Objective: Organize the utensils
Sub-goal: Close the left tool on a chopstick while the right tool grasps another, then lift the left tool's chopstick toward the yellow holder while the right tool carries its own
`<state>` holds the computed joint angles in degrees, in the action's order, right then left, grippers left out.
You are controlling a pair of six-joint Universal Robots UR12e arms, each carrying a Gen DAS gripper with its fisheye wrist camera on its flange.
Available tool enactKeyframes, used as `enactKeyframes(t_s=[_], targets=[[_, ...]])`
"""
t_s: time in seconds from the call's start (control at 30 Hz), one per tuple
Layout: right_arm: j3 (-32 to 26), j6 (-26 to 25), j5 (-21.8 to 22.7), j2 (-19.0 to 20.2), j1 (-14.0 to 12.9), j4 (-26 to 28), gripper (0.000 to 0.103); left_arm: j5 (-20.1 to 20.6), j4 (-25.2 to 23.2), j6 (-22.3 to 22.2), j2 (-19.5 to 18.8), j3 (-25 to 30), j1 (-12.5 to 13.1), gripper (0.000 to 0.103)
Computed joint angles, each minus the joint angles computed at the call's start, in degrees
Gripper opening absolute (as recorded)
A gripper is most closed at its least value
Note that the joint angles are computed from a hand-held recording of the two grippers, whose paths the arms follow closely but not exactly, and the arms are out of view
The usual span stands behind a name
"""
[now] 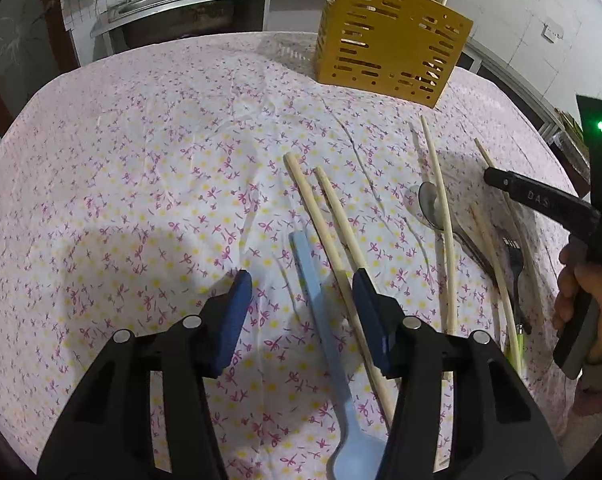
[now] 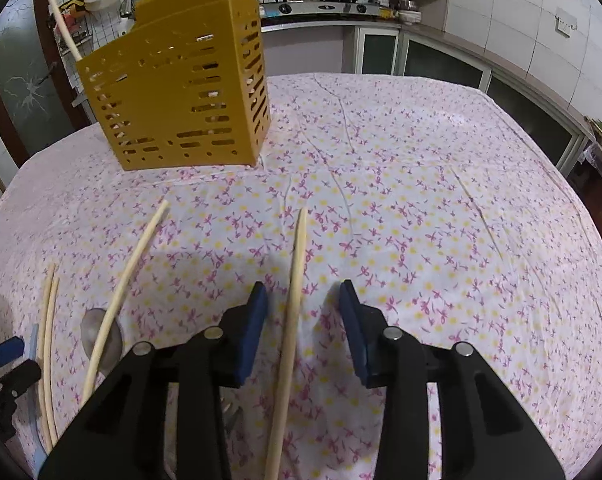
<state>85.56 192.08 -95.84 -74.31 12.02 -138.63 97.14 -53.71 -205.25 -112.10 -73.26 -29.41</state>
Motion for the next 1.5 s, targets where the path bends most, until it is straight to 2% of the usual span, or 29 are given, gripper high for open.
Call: enactKeyframes(t_s=[0.17, 0.27, 0.33, 0.43, 0.6, 0.7, 0.83, 0.87, 0.97, 1.1, 1.33, 1.5], targets=[[-1.3, 0.1, -1.2, 0.8, 0.3, 1.1, 0.037, 2.2, -0.9, 1.7, -1.1, 1.4, -0.5, 0.051], [-2.4, -0.2, -1.7, 1.3, 0.6, 2.5, 0.032, 3.0, -1.7, 2.7, -1.8, 2.4, -0.7, 0.049], [-2.8, 0.1, -1.1, 1.4, 0.5, 3.1, 0.019, 3.6, -2.1, 2.8, -2.2, 3.2, -0.6, 0.043], [-3.2, 0.0, -0.5, 1.5, 0.4, 3.5, 0.011, 2.7, -2.6, 2.8, -2.7, 4.1, -0.1, 0.028], [-3.5, 0.5, 0.1, 1.5, 0.3, 4.5, 0.01, 0.8, -6.1, 3.8, -4.8, 7.9, 0.8, 0.025], [-3.5, 0.9, 0.7, 1.5, 0.1, 4.8, 0.01, 1.1, -7.1, 4.2, -5.9, 9.6, 0.8, 0.025], [-2.8, 1.2, 1.3, 1.2, -0.3, 3.7, 0.007, 3.0, -7.3, 4.1, -6.9, 10.9, 0.5, 0.013], [-2.5, 1.3, 1.5, 1.1, -0.3, 3.2, 0.007, 3.3, -7.2, 4.1, -6.9, 10.9, 0.4, 0.01], [-1.9, 1.2, 1.6, 0.7, -0.3, 2.4, 0.006, 3.5, -6.7, 4.1, -6.9, 10.8, 0.4, 0.009], [-0.9, 1.6, 2.5, -0.2, -0.6, 1.3, 0.006, 2.2, -4.9, 3.7, -6.3, 9.9, 0.7, 0.004], [1.2, 2.6, 5.9, -2.5, -1.7, -2.2, 0.006, 0.5, 0.5, 2.7, -4.6, 8.1, 1.2, 0.004], [1.9, 3.1, 7.1, -3.5, -1.6, -5.2, 0.006, -0.9, 7.1, 2.7, -3.6, 6.5, 1.4, 0.004]])
